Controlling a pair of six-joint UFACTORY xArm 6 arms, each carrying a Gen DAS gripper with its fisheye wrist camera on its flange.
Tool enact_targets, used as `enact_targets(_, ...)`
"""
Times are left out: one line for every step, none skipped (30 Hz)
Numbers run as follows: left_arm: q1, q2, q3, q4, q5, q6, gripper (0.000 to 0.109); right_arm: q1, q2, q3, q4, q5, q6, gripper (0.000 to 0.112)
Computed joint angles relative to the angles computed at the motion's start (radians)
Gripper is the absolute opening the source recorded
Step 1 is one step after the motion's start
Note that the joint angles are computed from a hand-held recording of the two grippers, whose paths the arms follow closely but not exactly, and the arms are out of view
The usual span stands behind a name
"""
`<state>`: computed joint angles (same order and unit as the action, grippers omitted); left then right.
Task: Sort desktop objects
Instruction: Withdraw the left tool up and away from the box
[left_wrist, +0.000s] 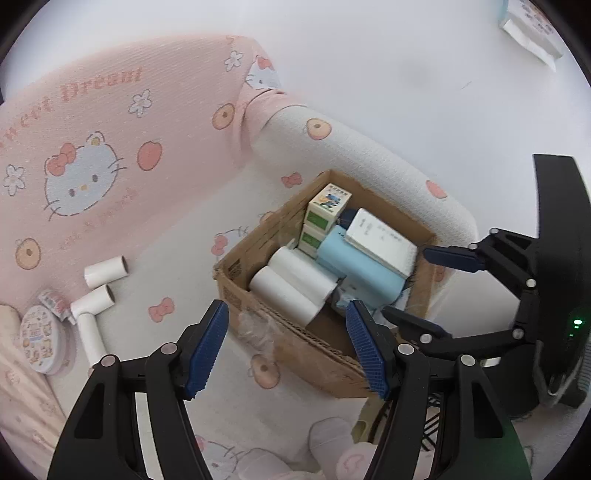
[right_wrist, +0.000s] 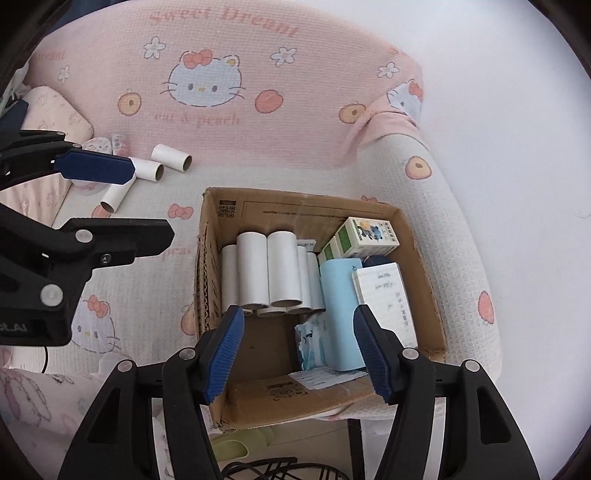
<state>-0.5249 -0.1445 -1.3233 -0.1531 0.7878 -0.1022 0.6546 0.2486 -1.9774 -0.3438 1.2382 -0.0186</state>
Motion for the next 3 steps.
enact_targets(-0.001, 0.002, -0.003, 0.008, 0.003, -0.005, 0.07, 0.001, 0.001, -0.001, -0.004, 0.001, 0.003, 0.059)
enact_targets(-0.004, 0.004, -0.006, 0.027, 0.007, -0.017, 0.07, 0.001, 0.001, -0.001, -0.007, 0.0, 0.006, 0.059)
enact_targets(-0.006, 0.007, -0.01, 0.043, 0.012, -0.029, 0.07, 0.001, 0.001, -0.001, -0.008, 0.0, 0.007, 0.059)
